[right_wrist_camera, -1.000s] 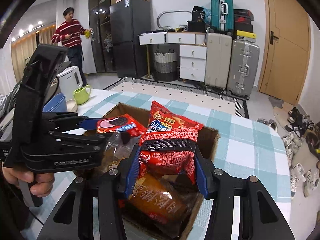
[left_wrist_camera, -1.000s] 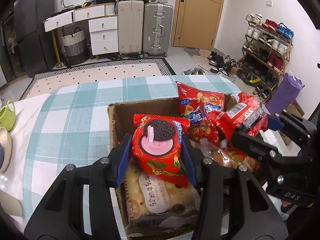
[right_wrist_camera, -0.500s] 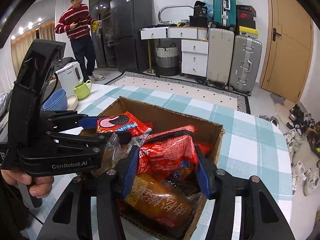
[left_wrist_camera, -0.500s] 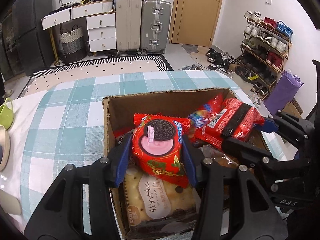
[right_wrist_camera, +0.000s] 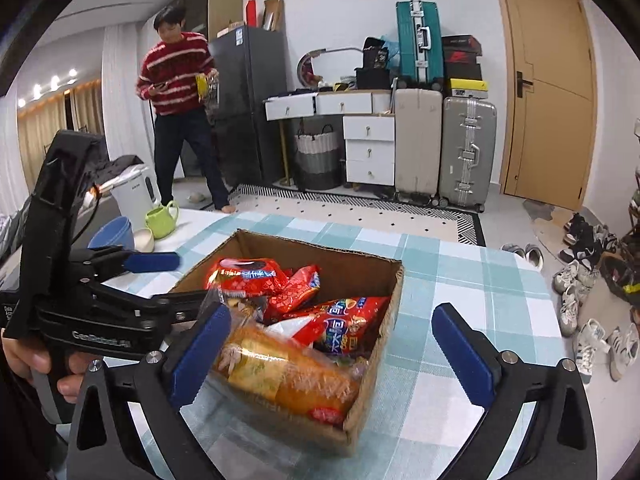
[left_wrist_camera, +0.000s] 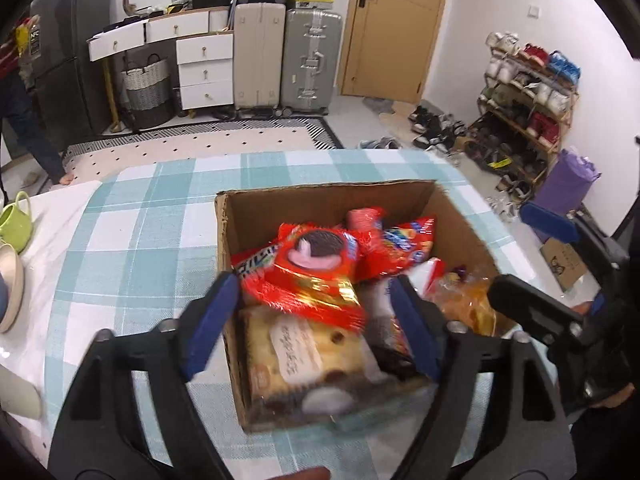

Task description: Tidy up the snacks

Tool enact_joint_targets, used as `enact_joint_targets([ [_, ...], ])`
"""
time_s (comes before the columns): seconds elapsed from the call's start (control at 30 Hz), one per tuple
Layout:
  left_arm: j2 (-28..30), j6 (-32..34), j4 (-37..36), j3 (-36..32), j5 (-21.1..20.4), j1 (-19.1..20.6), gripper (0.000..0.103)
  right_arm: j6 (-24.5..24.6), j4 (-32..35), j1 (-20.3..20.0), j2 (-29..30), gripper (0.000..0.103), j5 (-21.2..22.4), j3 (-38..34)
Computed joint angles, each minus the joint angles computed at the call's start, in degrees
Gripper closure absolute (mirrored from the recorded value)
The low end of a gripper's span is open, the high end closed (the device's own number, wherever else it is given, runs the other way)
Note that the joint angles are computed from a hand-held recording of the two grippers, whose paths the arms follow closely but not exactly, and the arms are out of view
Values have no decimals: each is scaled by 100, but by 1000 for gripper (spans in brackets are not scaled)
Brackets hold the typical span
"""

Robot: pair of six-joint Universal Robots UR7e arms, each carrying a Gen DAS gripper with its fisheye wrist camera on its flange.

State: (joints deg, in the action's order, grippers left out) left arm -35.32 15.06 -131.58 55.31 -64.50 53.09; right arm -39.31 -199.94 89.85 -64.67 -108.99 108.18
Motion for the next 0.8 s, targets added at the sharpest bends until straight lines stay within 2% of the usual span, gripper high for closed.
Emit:
enact_joint_targets([
  [0.1,-267,109,-518,504,291,-82,1,95,-218,-68,-150,1,188,283],
  [0.23,-687,119,-897,1101,-5,-52,1,222,-469,-160,-278,1,334,609],
  [0.53,-1441,330,-2060,2440,-49,-63,1,281,-1139,-380,-389,1,802,1266],
  [0.8,-1791,577,-2974,3207,-84,21,1,32,-1983,-523,-345,1,1224,1819],
])
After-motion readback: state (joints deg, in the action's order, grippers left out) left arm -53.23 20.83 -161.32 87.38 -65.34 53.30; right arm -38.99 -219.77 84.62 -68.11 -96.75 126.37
